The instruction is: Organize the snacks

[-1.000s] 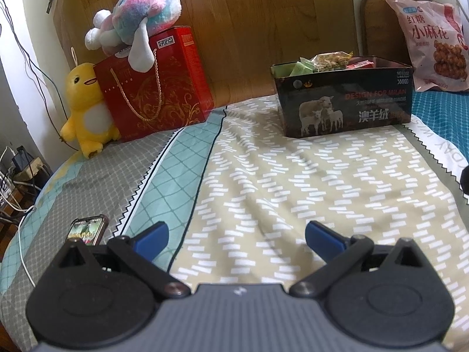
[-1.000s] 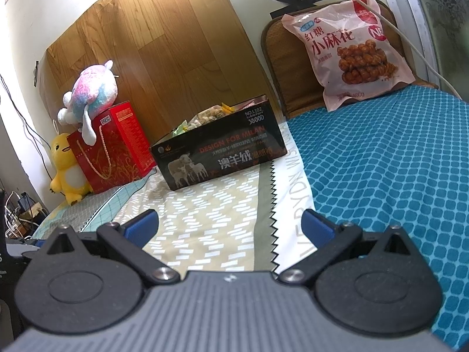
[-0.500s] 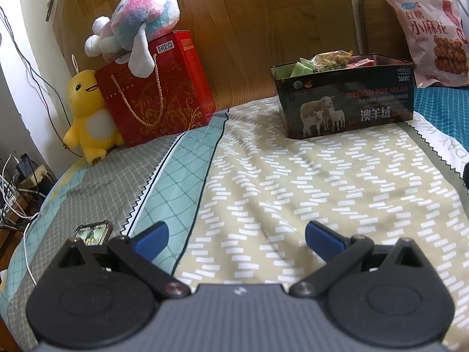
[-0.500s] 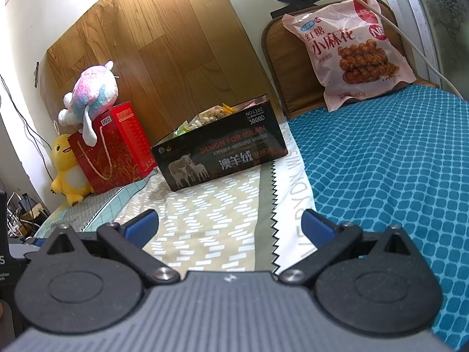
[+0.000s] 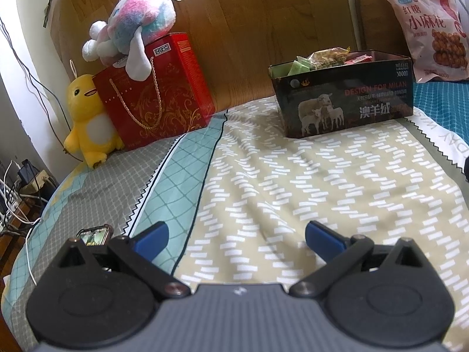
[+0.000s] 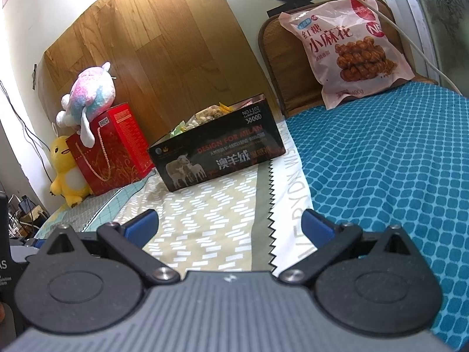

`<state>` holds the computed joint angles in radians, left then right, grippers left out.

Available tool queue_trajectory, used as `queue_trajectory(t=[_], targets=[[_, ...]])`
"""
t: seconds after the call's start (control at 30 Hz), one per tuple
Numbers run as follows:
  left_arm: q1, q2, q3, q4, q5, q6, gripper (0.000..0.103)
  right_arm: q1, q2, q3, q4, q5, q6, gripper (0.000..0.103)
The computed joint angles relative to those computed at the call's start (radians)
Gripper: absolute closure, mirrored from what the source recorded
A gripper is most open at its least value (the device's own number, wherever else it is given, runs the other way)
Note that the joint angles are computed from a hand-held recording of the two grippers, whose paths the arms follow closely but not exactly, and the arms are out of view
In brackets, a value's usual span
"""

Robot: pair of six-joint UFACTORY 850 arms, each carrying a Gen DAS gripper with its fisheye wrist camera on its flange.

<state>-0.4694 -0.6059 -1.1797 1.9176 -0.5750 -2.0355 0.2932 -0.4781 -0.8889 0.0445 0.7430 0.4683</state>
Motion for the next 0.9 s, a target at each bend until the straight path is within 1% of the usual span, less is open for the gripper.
queue_trajectory(t=[0.9], targets=[[-0.006, -0.001, 0.001, 0.006, -0.016, 0.024, 0.0, -0.006, -0.001, 0.005, -0.006, 0.008, 0.013, 0.0]])
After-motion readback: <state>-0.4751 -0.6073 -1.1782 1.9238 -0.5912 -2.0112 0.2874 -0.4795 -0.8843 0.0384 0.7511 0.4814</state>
